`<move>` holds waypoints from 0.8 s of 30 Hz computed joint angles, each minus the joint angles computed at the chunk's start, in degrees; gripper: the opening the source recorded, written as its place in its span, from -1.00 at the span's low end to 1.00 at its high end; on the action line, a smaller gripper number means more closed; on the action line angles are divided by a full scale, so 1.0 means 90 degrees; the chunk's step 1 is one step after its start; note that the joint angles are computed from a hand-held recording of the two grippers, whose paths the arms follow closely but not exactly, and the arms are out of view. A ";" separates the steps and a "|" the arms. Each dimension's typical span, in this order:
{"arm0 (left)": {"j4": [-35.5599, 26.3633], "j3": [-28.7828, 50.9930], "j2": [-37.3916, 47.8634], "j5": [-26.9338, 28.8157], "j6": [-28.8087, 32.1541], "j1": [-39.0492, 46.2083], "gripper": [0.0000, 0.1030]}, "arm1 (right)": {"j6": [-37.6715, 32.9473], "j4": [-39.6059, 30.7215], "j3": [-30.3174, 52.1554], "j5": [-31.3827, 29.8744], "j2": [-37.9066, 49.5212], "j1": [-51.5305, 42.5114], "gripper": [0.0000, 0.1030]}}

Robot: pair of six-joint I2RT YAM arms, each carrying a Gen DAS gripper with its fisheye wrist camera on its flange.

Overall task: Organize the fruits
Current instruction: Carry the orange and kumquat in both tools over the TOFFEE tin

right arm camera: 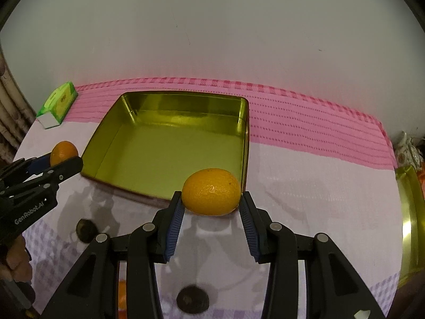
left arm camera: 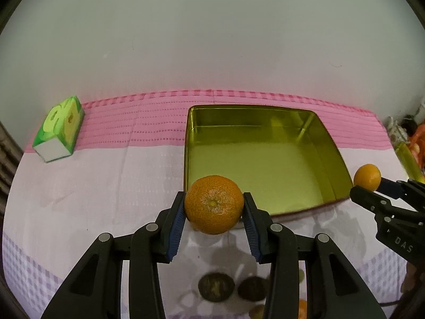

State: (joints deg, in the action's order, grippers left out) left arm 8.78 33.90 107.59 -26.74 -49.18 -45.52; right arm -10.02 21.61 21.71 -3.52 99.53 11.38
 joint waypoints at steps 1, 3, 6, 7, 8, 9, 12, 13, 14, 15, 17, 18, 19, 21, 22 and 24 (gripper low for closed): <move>0.0073 0.0044 0.0062 0.0047 0.0108 0.0072 -0.17 | 0.0000 0.0005 0.0123 0.0032 0.0148 0.0030 -0.23; 0.0072 0.0218 0.0257 0.0064 0.0263 0.0181 -0.17 | 0.0020 0.0027 0.0353 0.0078 0.0431 0.0081 -0.23; 0.0098 0.0445 0.0494 0.0195 0.0437 0.0345 -0.17 | 0.0033 -0.0028 0.0631 0.0129 0.0759 0.0133 -0.23; 0.0079 0.0547 0.0599 0.0214 0.0487 0.0394 -0.17 | 0.0056 -0.0036 0.0706 0.0137 0.0852 0.0149 -0.23; 0.0077 0.0611 0.0664 0.0253 0.0529 0.0439 -0.17 | 0.0067 -0.0053 0.0794 0.0157 0.0959 0.0164 -0.23; 0.0088 0.0667 0.0726 0.0302 0.0561 0.0472 -0.17 | 0.0083 -0.0079 0.0884 0.0179 0.1064 0.0190 -0.23; 0.0056 0.0892 0.0990 0.0380 0.0633 0.0543 -0.17 | 0.0075 -0.0051 0.1055 0.0226 0.1343 0.0250 -0.23; 0.0075 0.0938 0.1062 0.0424 0.0657 0.0566 -0.17 | 0.0083 -0.0054 0.1099 0.0244 0.1411 0.0266 -0.23; 0.0093 0.0982 0.1137 0.0468 0.0686 0.0592 -0.17 | 0.0089 -0.0072 0.1154 0.0217 0.1486 0.0267 -0.23; 0.0098 0.1019 0.1201 0.0492 0.0710 0.0622 -0.17 | 0.0084 -0.0073 0.1194 0.0216 0.1542 0.0277 -0.23; 0.0111 0.1099 0.1332 0.0533 0.0730 0.0655 -0.17 | 0.0061 -0.0022 0.1259 0.0304 0.1671 0.0318 -0.23; 0.0127 0.1136 0.1401 0.0558 0.0747 0.0677 -0.17 | 0.0077 -0.0005 0.1274 0.0311 0.1715 0.0331 -0.23; 0.0120 0.1173 0.1460 0.0576 0.0754 0.0699 -0.17 | 0.0083 -0.0030 0.1324 0.0286 0.1777 0.0312 -0.23; 0.0128 0.1221 0.1568 0.0642 0.0755 0.0743 -0.17 | 0.0075 0.0001 0.1375 0.0289 0.1884 0.0300 -0.23; 0.0143 0.1238 0.1619 0.0671 0.0753 0.0763 -0.17 | 0.0029 0.0085 0.1325 0.0331 0.1875 0.0313 -0.23; 0.0121 0.1290 0.1721 0.0727 0.0727 0.0797 -0.17 | -0.0020 0.0139 0.1306 0.0402 0.1894 0.0326 -0.23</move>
